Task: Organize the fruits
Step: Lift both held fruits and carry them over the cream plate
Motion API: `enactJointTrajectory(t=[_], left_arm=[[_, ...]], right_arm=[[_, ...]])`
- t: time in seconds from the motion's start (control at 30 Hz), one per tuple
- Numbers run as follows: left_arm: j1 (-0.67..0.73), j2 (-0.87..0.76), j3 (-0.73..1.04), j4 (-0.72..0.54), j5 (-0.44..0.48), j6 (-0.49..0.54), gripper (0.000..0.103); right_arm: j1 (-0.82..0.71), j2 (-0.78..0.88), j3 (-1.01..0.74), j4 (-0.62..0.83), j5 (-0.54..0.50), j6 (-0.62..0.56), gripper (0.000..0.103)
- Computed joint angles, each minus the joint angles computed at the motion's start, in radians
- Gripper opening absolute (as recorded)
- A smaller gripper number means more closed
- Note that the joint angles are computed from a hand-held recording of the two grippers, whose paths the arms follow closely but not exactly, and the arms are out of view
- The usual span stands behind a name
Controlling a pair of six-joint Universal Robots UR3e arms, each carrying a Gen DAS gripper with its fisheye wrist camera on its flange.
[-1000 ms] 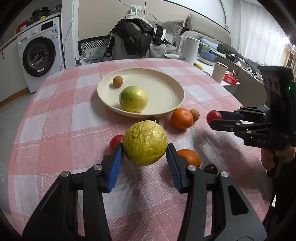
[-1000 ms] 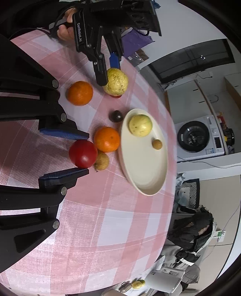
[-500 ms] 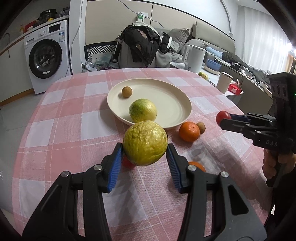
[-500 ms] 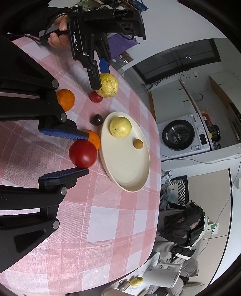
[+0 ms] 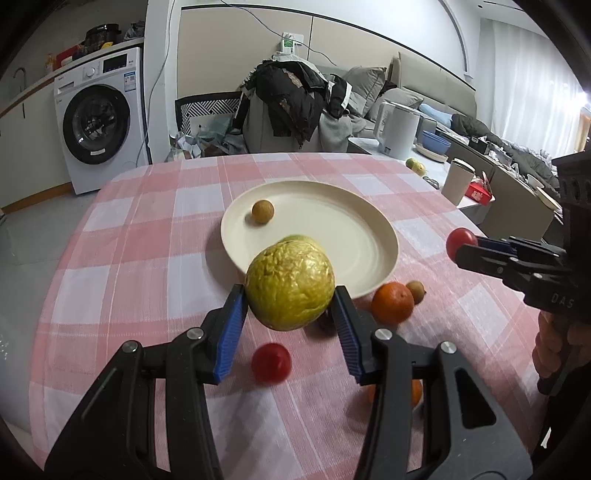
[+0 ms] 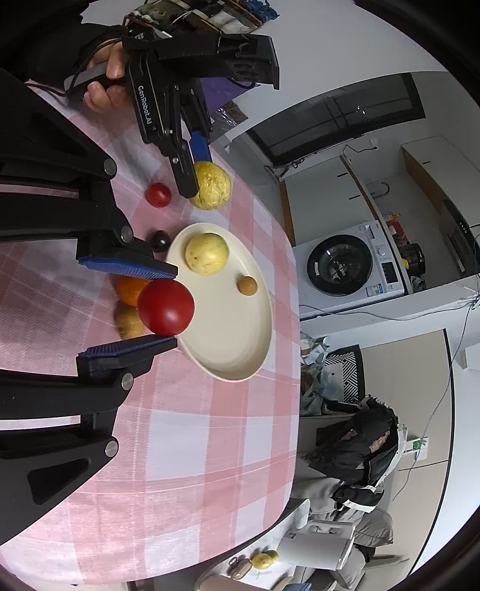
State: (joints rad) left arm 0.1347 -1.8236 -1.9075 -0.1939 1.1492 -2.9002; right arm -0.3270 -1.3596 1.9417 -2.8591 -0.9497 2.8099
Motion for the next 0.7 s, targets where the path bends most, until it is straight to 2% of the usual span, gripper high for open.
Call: enactJointTrajectory(t=[0.33, 0.7], left_arm=[[-0.035, -0.091, 0.133, -0.013, 0.042, -0.021, 0.044], [-0.052, -0.186, 0.271, -0.061, 0.072, -0.027, 0.044]], right_arm=[[0.012, 0.062, -0.084, -0.027, 0.003, 0.089, 0.032], [0.042, 0.142, -0.190, 0.008, -0.030, 0.116, 0.032]])
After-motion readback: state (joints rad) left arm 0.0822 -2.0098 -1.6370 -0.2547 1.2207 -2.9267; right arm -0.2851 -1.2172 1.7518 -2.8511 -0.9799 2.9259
